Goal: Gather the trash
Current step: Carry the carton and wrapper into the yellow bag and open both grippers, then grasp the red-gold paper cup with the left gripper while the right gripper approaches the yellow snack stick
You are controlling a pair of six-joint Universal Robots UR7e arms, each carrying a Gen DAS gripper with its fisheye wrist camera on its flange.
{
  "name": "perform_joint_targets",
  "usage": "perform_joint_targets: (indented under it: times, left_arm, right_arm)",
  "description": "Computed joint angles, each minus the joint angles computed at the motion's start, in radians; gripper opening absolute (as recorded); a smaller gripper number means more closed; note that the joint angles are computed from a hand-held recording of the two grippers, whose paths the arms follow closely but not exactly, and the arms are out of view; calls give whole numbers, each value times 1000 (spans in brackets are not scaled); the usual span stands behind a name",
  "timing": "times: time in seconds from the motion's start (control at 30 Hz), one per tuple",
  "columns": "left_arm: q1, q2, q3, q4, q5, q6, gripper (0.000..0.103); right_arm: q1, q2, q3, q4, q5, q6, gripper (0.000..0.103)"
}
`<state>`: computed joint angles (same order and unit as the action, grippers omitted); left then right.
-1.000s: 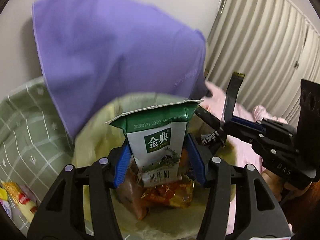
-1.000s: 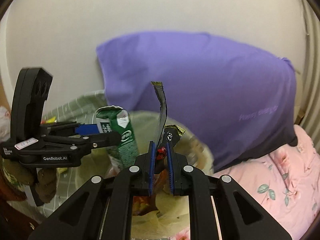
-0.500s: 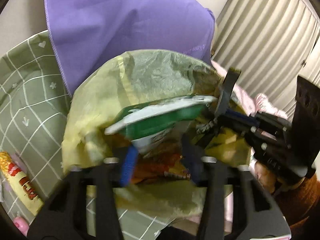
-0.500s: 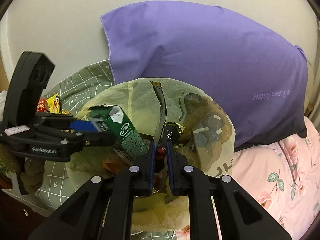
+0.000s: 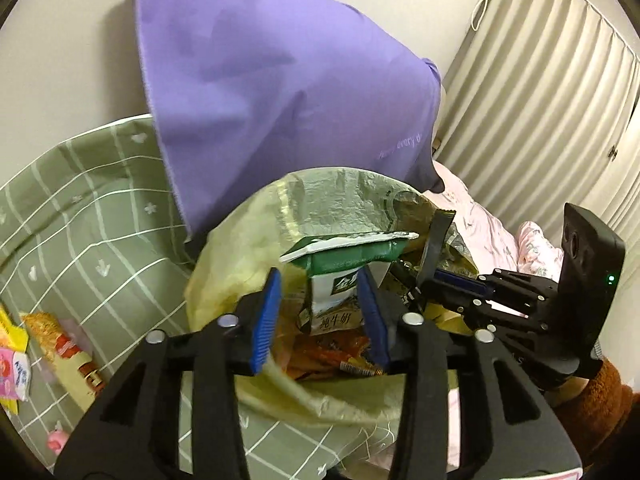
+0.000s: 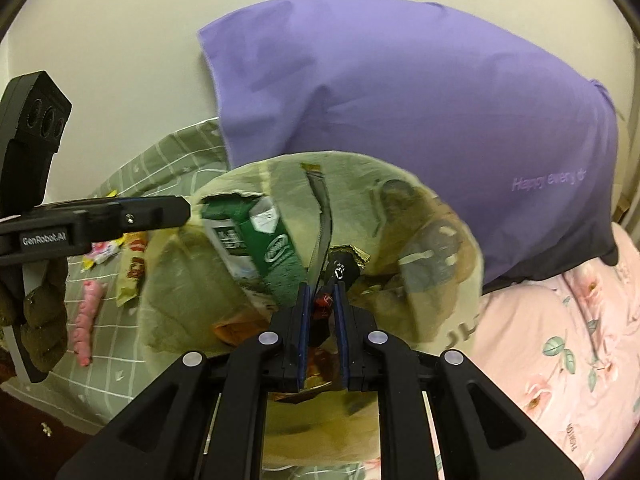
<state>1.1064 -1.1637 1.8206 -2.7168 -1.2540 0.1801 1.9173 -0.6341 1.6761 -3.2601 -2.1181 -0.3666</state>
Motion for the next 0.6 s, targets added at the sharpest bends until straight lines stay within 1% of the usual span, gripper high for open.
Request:
perform_joint_targets:
  times: [0.03, 0.07, 0.13, 0.17, 0.23, 0.37, 0.5, 0.6]
  left_arm:
    - [2, -18, 9, 4, 3, -1, 44]
    - [7, -26, 11, 3, 4, 2, 45]
    - [11, -50, 29, -13, 11, 8, 53]
    - [14, -71, 45, -25, 18, 10, 54]
    - [12, -93, 65, -40, 33, -1, 59]
    - [43, -167, 110, -62, 56, -14, 61]
    - [79, -222, 143, -92, 110, 3, 62]
    - [118, -266, 160, -104, 146, 4, 62]
  right_arm:
    - [5, 4, 0, -13, -11, -2, 16]
    - [10, 6, 0, -27, -15, -2, 23]
    - [20, 6, 4, -58, -11, 2, 31]
    - [25, 7, 3, -66, -14, 3, 33]
    - [40, 11, -2, -87, -28, 2, 33]
    - [71, 24, -18, -120, -28, -10, 34]
    - [107, 61, -60, -127, 1, -23, 34]
    - [125, 100, -109, -95, 37, -13, 34]
